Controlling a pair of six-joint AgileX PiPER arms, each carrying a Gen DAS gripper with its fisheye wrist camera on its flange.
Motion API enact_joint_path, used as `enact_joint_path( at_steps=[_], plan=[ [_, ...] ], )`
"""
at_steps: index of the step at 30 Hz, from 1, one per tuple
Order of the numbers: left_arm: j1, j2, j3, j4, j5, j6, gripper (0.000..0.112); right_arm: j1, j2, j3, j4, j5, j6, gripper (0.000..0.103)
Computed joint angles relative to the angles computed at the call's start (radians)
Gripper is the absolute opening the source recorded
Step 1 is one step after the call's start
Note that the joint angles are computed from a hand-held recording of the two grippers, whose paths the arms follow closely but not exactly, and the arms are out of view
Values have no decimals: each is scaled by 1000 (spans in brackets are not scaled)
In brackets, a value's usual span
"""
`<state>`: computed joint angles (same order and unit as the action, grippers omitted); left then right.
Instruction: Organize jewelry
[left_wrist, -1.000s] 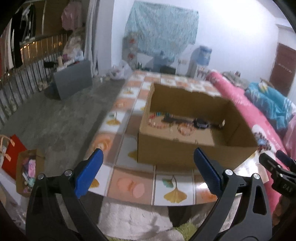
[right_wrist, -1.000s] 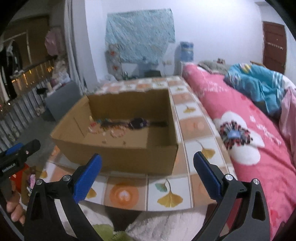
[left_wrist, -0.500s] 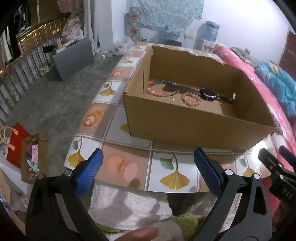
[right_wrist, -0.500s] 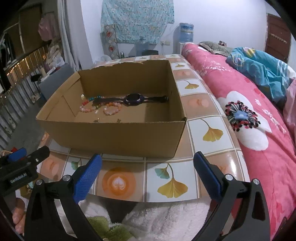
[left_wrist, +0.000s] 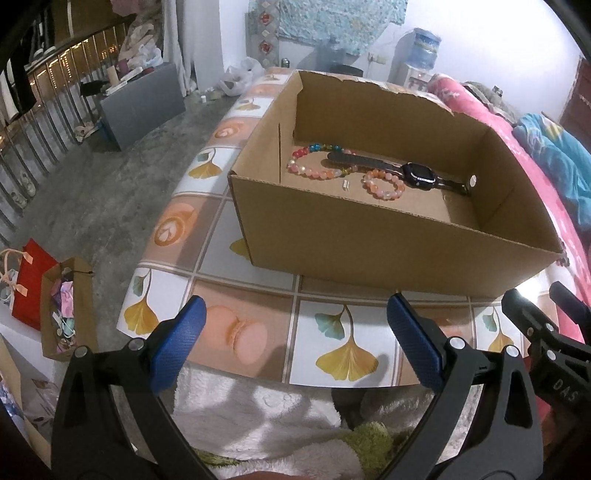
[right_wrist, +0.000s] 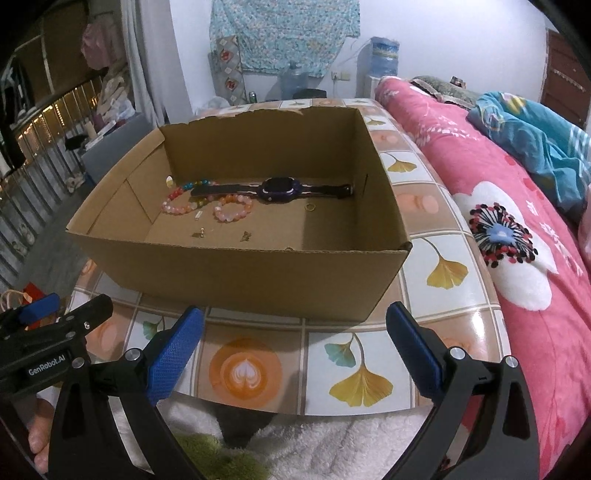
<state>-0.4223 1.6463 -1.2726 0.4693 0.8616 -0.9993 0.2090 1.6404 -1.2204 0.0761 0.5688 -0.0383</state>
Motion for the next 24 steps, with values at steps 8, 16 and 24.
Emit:
enact_joint_path(
  at_steps=[8,16,24],
  plan=[
    [8,12,-13,-24,2,33,95,-5,12,-13,4,10,8,96],
    [-1,14,-13,-27,3,40,95,-8,18,-15,8,11,3,96],
    [-8,21,-21,-38,6,61,95,-13,21,-14,22,9,-6,96]
  ],
)
